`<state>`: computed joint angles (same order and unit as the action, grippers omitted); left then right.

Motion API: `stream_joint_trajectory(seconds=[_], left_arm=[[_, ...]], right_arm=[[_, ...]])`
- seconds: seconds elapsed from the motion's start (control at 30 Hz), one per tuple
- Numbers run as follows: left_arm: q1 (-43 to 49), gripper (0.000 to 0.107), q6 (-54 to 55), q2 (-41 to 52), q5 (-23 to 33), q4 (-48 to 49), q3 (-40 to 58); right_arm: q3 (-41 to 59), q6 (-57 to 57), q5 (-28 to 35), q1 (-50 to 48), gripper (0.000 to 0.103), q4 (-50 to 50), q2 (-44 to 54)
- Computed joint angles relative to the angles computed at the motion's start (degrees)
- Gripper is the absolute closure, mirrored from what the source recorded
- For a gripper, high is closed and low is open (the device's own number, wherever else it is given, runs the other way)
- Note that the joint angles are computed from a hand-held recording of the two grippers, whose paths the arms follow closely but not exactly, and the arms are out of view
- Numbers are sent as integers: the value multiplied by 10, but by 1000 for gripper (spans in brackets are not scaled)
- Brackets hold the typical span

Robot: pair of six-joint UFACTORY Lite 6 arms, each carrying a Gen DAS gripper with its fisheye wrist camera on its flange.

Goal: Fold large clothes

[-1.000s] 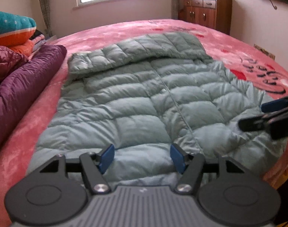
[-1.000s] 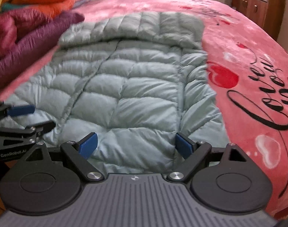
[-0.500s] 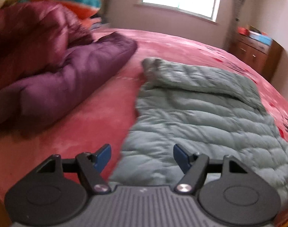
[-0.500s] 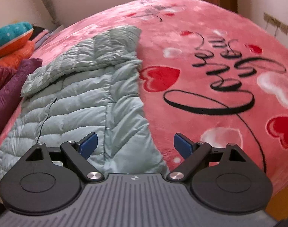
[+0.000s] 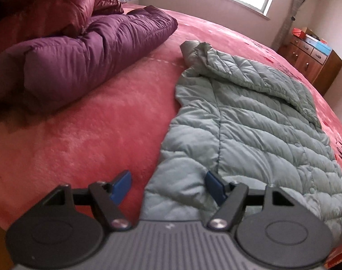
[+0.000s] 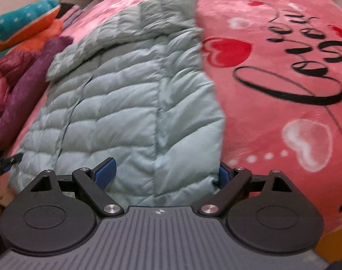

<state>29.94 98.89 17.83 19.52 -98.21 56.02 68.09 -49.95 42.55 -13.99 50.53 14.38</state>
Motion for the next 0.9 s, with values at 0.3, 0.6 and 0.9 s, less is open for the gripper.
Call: stream_joint_trajectory(seconds=[0.3,0.6,0.9], left_arm=[[10,51,-72,0,57,74,5],[20,97,-151,25,148,156,39],[33,102,-150,30,233,143,53]], right_arm=[[18,-31,83,-24,13,40,26],[32,-30,137,-38,71,79,49],[41,-48,199,-49,82,166,63]])
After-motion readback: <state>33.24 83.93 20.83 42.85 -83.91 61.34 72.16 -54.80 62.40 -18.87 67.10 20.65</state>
